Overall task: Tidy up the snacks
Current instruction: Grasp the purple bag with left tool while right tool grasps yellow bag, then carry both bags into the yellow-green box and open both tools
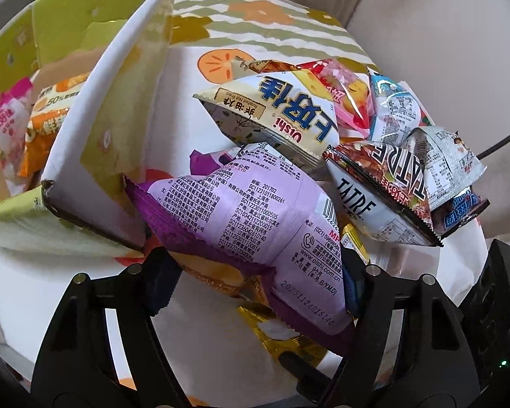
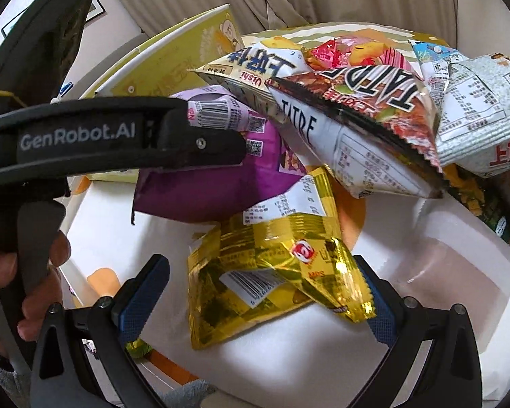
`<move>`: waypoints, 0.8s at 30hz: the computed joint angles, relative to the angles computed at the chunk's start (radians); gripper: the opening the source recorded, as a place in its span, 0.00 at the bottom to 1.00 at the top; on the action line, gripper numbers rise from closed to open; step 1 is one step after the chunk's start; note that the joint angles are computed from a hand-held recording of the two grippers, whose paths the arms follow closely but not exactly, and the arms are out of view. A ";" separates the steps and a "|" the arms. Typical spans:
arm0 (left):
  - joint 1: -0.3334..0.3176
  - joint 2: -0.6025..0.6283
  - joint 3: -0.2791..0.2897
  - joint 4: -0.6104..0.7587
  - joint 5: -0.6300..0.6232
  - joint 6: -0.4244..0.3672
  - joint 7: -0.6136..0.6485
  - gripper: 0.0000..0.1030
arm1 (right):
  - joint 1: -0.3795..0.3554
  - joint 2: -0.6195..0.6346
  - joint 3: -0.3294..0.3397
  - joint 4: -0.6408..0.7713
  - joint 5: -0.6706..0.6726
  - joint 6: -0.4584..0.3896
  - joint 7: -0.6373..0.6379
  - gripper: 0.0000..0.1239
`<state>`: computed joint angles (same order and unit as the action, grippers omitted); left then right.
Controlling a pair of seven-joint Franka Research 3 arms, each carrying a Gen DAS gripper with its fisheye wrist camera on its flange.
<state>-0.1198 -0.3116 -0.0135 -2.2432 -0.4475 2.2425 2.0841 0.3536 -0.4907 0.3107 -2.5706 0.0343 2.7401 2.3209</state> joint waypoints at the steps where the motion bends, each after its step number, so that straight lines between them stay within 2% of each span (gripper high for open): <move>1: 0.000 -0.001 0.001 -0.001 -0.001 0.000 0.005 0.70 | -0.005 0.006 0.006 0.002 -0.006 0.007 0.006 0.81; 7: -0.002 -0.003 0.000 -0.004 -0.002 0.007 0.018 0.70 | -0.027 0.024 0.027 0.013 -0.043 0.016 0.046 0.64; 10: -0.004 -0.008 0.001 -0.006 -0.003 0.011 0.022 0.70 | -0.011 -0.001 0.009 -0.014 -0.037 0.022 0.036 0.56; 20: -0.019 -0.057 0.006 -0.027 0.005 0.015 0.029 0.70 | 0.010 -0.103 0.012 -0.069 0.001 -0.009 0.026 0.56; 24: -0.026 -0.094 0.010 -0.037 0.017 0.014 0.020 0.70 | -0.004 -0.067 0.018 -0.025 -0.006 -0.011 0.018 0.56</move>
<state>-0.1454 -0.4053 -0.0038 -2.2803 -0.4309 2.2566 2.1043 0.3493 -0.5572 0.3284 -2.5958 0.0280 2.7287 2.3385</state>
